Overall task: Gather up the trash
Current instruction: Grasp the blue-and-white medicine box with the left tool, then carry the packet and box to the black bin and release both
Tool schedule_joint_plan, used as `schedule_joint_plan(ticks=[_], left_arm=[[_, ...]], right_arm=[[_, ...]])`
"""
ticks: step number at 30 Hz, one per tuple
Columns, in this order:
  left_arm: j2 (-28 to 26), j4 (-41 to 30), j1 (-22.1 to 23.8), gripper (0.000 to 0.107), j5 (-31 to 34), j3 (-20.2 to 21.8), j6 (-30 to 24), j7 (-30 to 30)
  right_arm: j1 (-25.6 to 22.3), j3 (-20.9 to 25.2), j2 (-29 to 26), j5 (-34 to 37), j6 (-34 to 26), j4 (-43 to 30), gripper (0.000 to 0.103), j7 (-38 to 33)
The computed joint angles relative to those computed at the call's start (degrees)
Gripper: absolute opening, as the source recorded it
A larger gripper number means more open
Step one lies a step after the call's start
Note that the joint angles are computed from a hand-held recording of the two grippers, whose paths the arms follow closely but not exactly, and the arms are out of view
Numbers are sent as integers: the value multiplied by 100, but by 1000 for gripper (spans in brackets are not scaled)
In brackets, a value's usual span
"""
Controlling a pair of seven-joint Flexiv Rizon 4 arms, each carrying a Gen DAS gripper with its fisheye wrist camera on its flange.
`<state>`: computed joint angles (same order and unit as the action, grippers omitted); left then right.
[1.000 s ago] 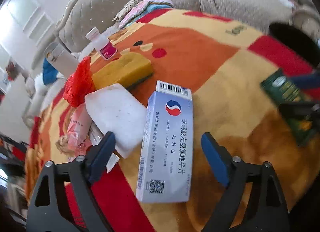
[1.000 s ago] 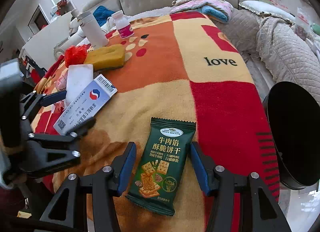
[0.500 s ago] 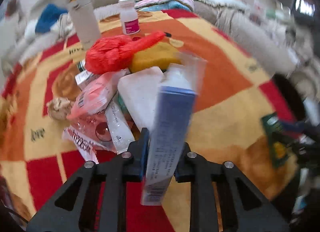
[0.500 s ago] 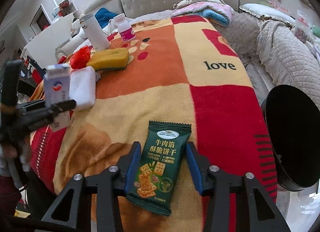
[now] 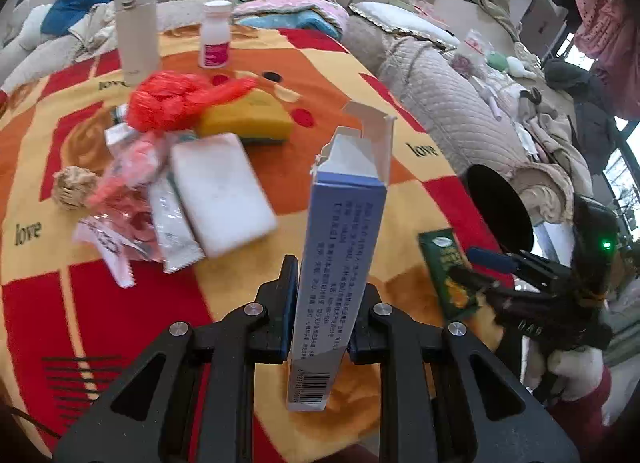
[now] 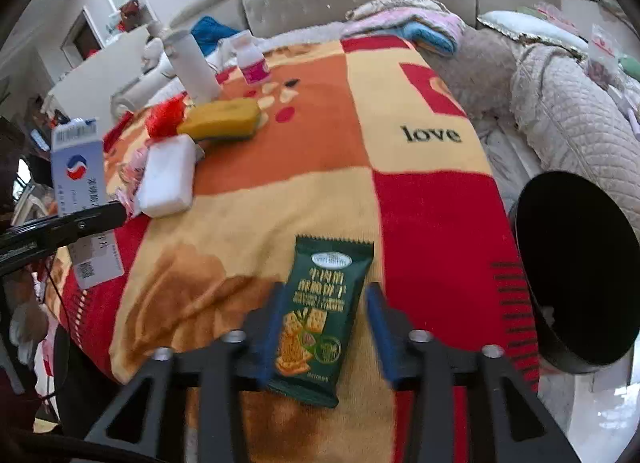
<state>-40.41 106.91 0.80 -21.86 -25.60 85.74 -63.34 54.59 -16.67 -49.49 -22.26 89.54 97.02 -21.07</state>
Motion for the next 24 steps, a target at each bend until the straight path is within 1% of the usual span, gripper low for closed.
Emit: schedule_joint_plan(ticks=[1, 4, 5, 6, 7, 8, 10, 13, 14, 17, 24], left_arm=[[-17, -33, -40, 17, 8, 14, -23, -9], [-52, -125, -246, 17, 31, 144, -78, -98], [-60, -142, -284, 17, 34, 164, -99, -116], [-77, -184, -340, 17, 36, 201, -133, -143], [-92, -222, -404, 17, 37, 246, -160, -178], [-96, -256, -477, 17, 41, 309, -191, -224], [-116, -321, -576, 17, 51, 391, -251, -277], [-160, -430, -684, 17, 59, 452, -290, -320], [-178, -471, -713, 17, 63, 462, -302, -328], [-245, -640, -892, 17, 109, 561, -332, -385], [-441, -1184, -1416, 17, 315, 953, -599, -565]], right_arm=[[30, -8, -6, 12, -8, 6, 65, 24], [-8, 115, -72, -27, -53, -85, 64, -57], [36, 92, -112, -73, -172, -146, 55, -67], [165, -59, -135, -132, -253, -144, 45, -15], [410, -393, -159, -373, -427, -109, 44, 214], [529, -541, -186, -333, -428, -87, 42, 200], [493, -550, -142, -370, -223, 31, 41, 312], [737, -932, -63, -317, 81, 308, 41, 442], [829, -1079, -29, -234, 229, 430, 41, 477], [1005, -1325, 33, 84, 445, 646, 41, 426], [1309, -1731, 83, 757, 586, 913, 41, 178]])
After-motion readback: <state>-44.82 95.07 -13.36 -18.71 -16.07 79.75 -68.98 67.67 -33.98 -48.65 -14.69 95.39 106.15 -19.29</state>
